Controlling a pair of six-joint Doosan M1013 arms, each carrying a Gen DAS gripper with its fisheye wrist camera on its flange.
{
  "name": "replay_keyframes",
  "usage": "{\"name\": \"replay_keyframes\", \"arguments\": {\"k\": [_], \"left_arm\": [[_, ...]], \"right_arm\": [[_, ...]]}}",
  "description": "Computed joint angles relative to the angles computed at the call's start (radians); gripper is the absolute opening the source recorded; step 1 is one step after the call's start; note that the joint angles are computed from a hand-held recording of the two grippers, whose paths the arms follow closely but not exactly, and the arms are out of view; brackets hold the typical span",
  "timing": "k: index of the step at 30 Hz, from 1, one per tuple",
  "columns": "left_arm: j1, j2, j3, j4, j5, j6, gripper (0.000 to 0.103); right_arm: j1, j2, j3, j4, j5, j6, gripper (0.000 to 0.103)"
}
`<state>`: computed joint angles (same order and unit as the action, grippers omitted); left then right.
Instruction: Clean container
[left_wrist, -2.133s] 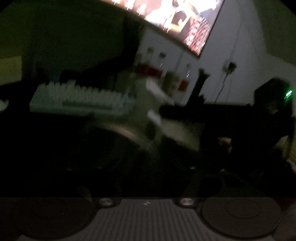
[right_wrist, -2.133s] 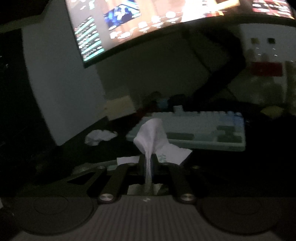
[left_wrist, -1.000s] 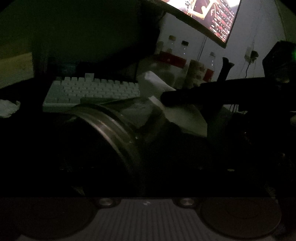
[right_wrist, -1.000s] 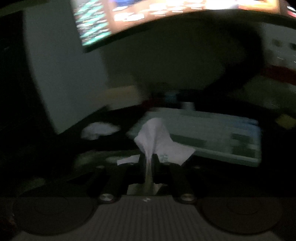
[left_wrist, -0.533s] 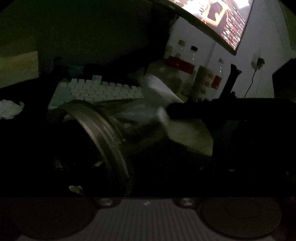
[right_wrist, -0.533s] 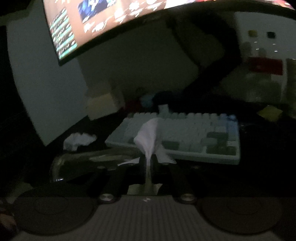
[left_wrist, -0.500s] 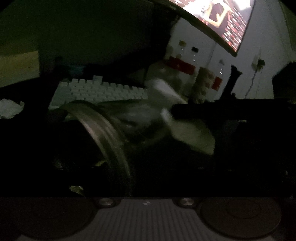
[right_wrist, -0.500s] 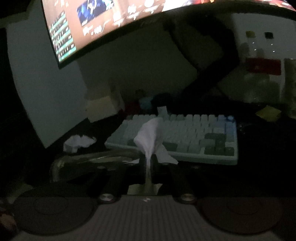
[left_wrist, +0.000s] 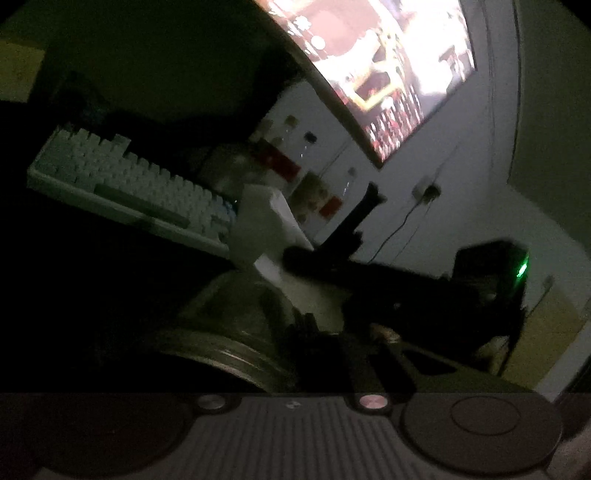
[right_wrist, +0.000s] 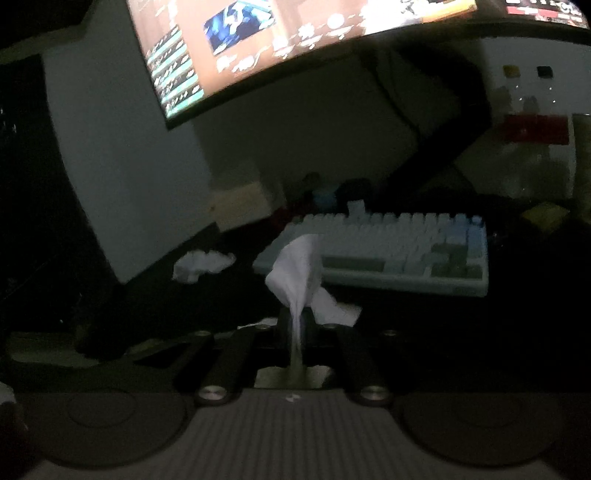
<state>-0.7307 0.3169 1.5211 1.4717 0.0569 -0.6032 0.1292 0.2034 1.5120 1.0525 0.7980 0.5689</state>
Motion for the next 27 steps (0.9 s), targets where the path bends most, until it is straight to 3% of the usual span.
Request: {"name": "replay_keyframes", "arguments": {"k": [3,10,13,17,22,24,27], "left_arm": [[-0.027,0.004,-0.006,-0.097,0.077,0.136,0.019],[-0.076,0.021,-0.039,-0.387,0.274,0.595,0.055],[-0.078,0.028,-0.045,-0.467,0.288,0.679,0.056],[-0.076,0.038,-0.059,-0.502,0.316,0.701,0.055],[-0.061,0.037,-0.051,-0.470,0.298,0.598,0.055],[-0.059,0.037,-0.049,-0.444,0.302,0.555,0.057],[-0.062,0.036,-0.049,-0.415,0.321,0.522,0.060]], "right_arm": [[0.013,-0.017,0.027,0.004,-0.055,-0.051,0.007],[0.006,-0.014,0.032,0.029,-0.057,-0.052,0.007],[0.009,-0.017,0.036,0.040,-0.048,-0.058,0.007],[0.015,-0.019,0.038,0.079,0.017,-0.114,0.007],[0.021,-0.005,0.021,0.108,0.123,-0.153,0.007],[0.023,-0.003,0.021,0.101,0.096,-0.145,0.007],[0.027,-0.001,0.021,0.045,-0.015,-0.078,0.007]]}}
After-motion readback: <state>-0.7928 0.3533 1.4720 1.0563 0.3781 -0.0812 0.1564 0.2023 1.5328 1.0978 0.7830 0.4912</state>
